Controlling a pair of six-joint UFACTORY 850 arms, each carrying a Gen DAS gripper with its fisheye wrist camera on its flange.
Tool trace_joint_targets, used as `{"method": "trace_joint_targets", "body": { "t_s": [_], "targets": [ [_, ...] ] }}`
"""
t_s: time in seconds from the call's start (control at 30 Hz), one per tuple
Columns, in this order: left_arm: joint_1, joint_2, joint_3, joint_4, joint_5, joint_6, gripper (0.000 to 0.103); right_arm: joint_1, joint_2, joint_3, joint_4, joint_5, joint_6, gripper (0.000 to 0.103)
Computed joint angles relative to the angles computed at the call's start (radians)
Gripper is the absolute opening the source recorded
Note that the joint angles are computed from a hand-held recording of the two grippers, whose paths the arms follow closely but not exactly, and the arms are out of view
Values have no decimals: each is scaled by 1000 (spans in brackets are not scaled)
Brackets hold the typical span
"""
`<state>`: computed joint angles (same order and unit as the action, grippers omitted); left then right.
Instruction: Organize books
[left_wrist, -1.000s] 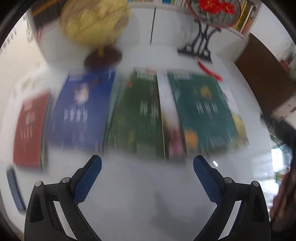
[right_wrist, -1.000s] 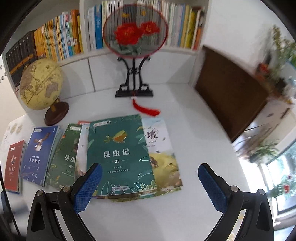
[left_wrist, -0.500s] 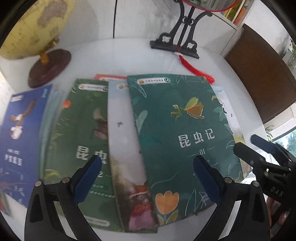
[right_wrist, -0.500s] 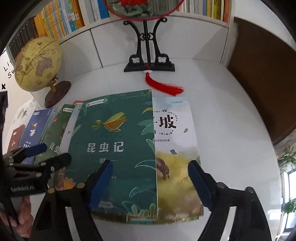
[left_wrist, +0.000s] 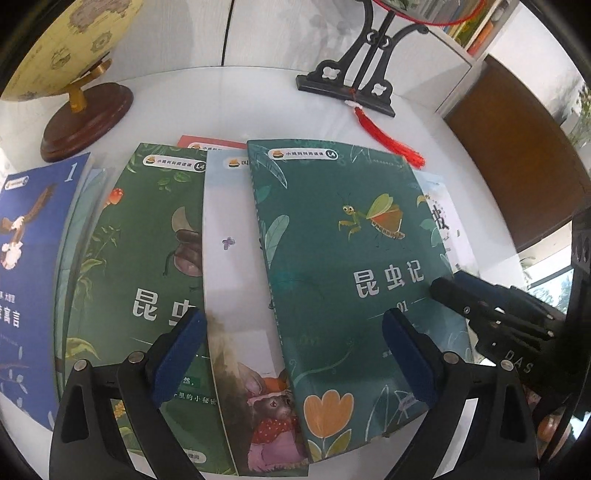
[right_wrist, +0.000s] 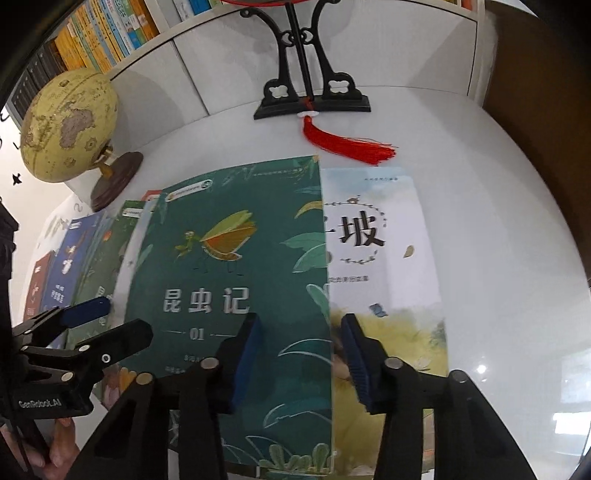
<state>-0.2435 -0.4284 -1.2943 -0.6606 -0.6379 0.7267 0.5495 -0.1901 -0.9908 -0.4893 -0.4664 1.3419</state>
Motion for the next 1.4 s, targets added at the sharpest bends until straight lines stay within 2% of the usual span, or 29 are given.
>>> {"method": "trace_joint_targets", "body": {
  "t_s": [0.1,0.2,0.37,0.53,0.6,0.67,0.87,0.93,1.1,1.27,1.4],
  "targets": [
    [12,-4,-6,-34,-25,22,95,13,-6,-14,-14,-24,1,40],
    [28,-13,-18,-70,-65,36,95,14,1,-8,4,7,-25,40],
    [66,-21,-36,-234,-228,112,90,9,-9,-3,64,54,-70,40],
    [31,6,-25,-191,-184,133,90,-9,10,22,128,117,-124,40],
    [43,6,-23,-190,-167,116,90,-16,16,29,194,148,-185,40],
    [59,-3,-32,-189,-151,109,90,-9,9,19,187,130,-188,40],
    [87,-90,-110,-194,-236,127,90,-5,-3,10,186,111,-192,40],
    [83,-94,-113,-190,-222,129,90,-6,-6,7,189,110,-196,40],
    [100,-102,-117,-215,-262,138,90,-7,-7,8,170,113,-187,40],
    [103,-92,-109,-195,-254,140,90,30,-53,-57,51,34,-158,41],
    [125,-101,-116,-220,-299,118,90,43,-73,-89,13,1,-153,41]
  ]
}}
